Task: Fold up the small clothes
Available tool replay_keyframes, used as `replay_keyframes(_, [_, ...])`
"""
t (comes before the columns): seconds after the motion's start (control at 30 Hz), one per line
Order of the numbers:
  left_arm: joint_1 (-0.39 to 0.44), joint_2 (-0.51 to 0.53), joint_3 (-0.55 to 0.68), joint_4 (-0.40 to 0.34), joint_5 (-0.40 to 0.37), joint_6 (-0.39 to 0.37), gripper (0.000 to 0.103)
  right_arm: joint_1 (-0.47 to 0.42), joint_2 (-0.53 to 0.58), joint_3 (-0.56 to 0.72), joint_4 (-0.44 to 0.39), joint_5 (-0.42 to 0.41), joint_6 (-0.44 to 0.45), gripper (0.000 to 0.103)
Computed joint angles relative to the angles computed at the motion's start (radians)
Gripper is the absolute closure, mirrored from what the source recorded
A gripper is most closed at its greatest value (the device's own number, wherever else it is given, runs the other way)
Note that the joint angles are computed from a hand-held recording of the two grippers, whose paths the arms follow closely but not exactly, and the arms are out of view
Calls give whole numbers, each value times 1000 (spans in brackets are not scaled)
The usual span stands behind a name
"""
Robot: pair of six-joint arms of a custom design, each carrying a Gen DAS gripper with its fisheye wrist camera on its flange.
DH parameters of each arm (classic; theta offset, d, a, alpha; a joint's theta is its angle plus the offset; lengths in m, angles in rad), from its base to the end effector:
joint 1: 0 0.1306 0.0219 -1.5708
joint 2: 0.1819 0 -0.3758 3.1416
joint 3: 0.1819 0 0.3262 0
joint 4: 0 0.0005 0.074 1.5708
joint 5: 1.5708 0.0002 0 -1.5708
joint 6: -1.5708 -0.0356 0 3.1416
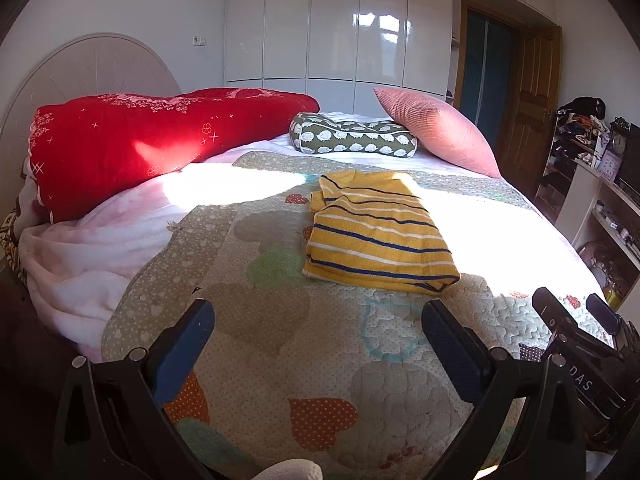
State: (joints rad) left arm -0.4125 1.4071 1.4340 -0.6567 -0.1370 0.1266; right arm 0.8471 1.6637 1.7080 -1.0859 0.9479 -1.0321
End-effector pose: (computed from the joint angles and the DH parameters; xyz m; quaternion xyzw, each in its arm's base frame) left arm 0.4076 -0.1736 0.4506 0.0960 0.8846 -0.0616 0.4522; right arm 0.3514 0.3533 0.4248 0.1982 0.8441 -0.0721 0.4930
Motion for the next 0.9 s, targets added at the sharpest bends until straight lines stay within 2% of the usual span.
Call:
replay_keyframes(0.07, [-2,8,1,-10,-13,-3,0,-13,10,8,-23,-59,-12,1])
replay_keyframes(0.33, [16,63,47,-125,17,33,0,-24,31,7,-40,-150,-32,1])
replay_keyframes(0.47, [9,67,44,-135,5,27,0,-24,51,21,-49,-189,-27,1])
replay_keyframes(0.9, [17,93,65,-187,45,40,0,-24,94,55,-72,-262,-5,1])
